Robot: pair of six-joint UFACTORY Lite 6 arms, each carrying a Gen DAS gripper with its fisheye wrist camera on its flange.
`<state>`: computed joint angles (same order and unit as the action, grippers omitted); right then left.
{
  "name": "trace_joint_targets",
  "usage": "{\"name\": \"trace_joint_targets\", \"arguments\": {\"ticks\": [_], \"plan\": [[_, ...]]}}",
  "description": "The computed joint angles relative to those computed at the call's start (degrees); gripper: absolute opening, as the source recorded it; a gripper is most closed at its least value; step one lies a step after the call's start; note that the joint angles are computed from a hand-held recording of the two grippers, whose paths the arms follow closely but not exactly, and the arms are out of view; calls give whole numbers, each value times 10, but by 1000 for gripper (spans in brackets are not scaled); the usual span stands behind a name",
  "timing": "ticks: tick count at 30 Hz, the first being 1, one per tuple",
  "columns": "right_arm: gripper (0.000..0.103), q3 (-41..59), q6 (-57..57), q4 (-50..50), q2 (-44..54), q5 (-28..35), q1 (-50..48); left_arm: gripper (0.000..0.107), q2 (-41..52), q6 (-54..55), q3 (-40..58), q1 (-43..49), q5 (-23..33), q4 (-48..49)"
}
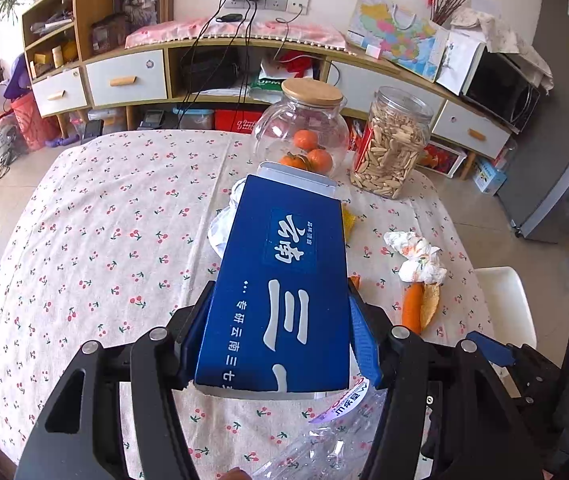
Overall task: Collect trash
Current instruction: 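Grasp the blue carton with the left tool while the right tool grasps the orange peel, then carry the blue carton and orange peel to the white bin and release both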
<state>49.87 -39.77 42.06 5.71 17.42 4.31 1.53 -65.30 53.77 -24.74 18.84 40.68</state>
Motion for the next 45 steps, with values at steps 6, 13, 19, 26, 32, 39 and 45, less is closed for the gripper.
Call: {"name": "trace_joint_targets", "arguments": {"ticks": [6,13,19,26,32,39,45], "plan": [[96,113,134,-104,127,-17,52,59,-63,-27,-48,39,5,39],[87,214,362,-314,238,-19,101,60,-79,89,-70,116,-19,-54],[50,275,422,-396,303,10,133,60,-76,158,-74,141,-28,-111],[16,249,238,-224,275,12,114,60,-71,146,-76,148,-31,-107],[16,202,130,-123,210,3,105,60,-73,106,-77,142,-29,-72],[16,145,41,-37,126,2,86,60,-69,72,-74,125,-25,-48],[16,102,-31,35,80,-28,72,60,-62,19,-64,101,-21,-11]]}}
